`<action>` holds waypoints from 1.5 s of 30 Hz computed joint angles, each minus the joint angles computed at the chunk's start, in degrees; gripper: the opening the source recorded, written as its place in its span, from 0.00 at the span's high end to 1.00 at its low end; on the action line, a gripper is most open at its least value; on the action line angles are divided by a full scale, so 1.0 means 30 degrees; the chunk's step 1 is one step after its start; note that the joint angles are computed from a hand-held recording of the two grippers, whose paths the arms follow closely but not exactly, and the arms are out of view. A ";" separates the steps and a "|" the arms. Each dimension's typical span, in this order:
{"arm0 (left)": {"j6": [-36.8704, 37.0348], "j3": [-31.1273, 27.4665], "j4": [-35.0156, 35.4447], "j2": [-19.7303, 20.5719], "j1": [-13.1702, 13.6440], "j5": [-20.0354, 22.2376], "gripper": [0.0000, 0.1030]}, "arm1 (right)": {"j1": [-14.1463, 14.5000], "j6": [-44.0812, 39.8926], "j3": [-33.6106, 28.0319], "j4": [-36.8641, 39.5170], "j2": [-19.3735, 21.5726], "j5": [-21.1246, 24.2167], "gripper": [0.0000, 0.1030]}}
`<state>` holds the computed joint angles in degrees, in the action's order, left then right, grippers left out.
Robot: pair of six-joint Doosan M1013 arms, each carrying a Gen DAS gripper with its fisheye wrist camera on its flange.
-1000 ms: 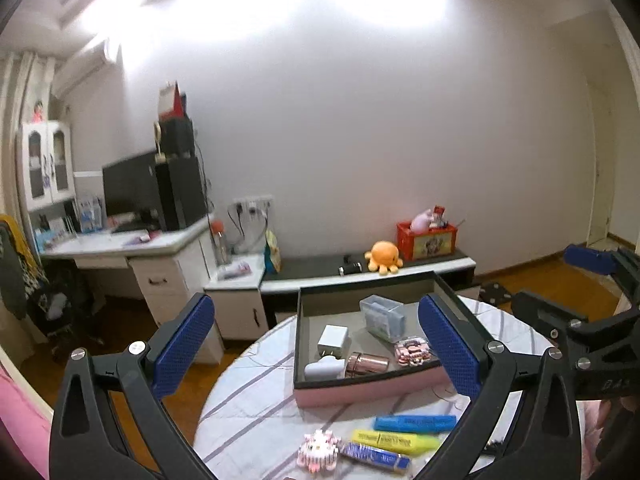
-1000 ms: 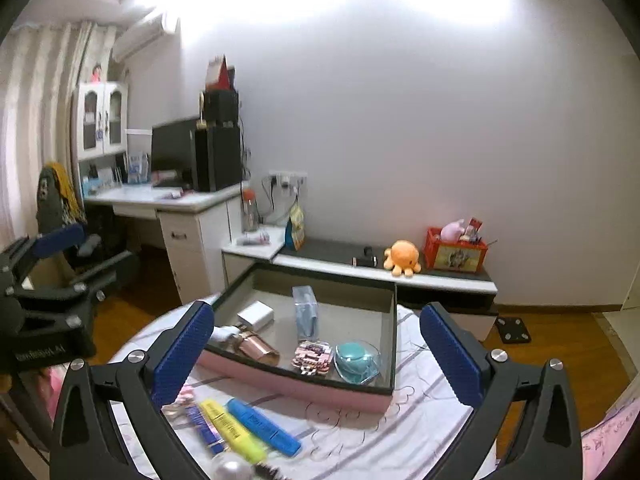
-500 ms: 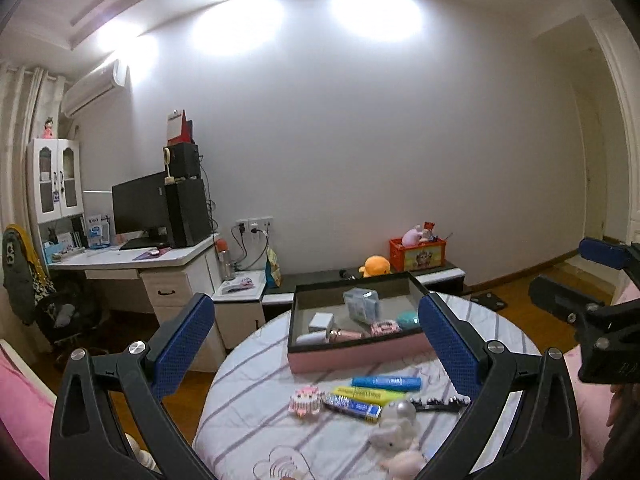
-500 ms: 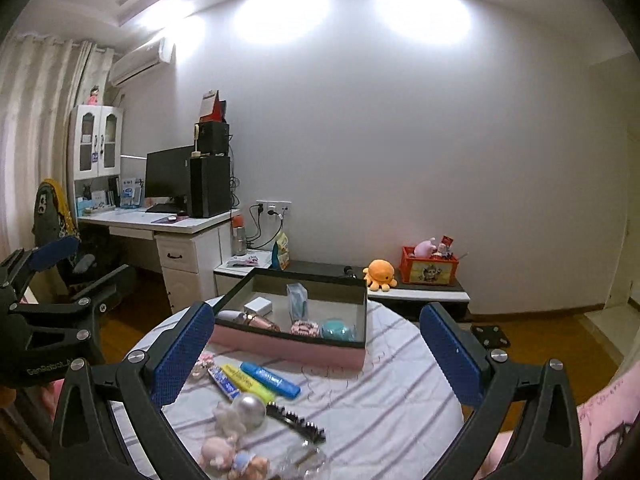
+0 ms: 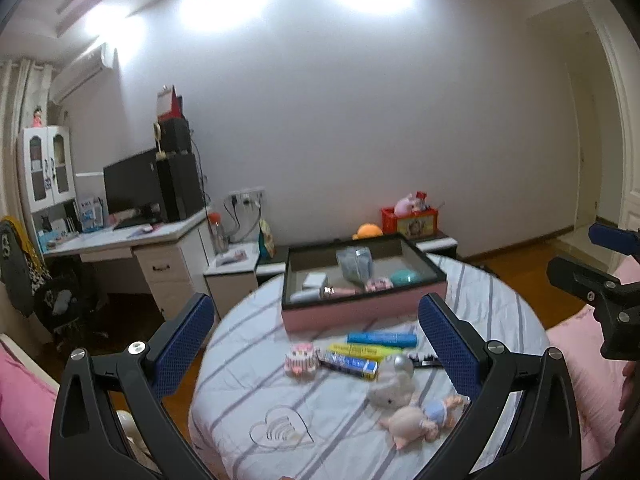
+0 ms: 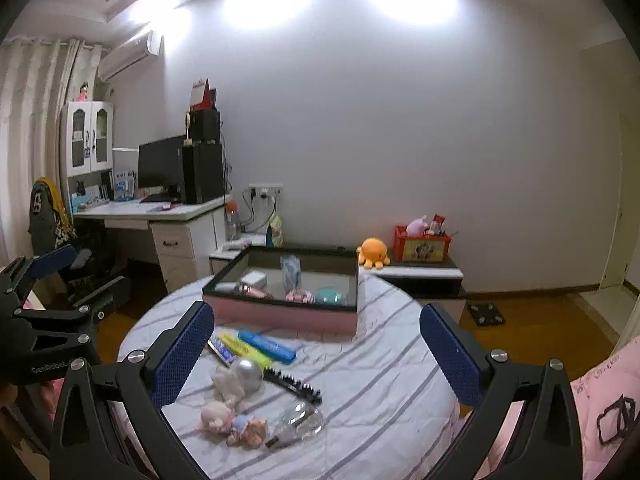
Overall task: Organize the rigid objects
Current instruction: 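Withdraw both tools from the box, then grasp the white astronaut figure with the left tool while the right tool grasps the clear skull bottle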
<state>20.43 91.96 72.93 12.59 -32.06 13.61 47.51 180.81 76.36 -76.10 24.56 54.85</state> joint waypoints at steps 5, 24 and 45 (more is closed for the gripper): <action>0.6801 -0.0018 -0.7146 0.0471 0.0150 -0.0226 0.00 | -0.0193 -0.0729 0.0129 0.1660 0.0300 -0.0262 0.00; 1.8322 -0.0478 -1.8699 0.1650 0.0655 0.1896 0.00 | -0.1883 -0.5721 -0.0047 0.9930 0.1897 -0.2053 0.00; 2.0617 -0.3572 -2.1634 0.4072 0.0143 0.4544 0.00 | -0.3027 -0.5348 0.1156 0.9623 0.1387 -0.4628 0.27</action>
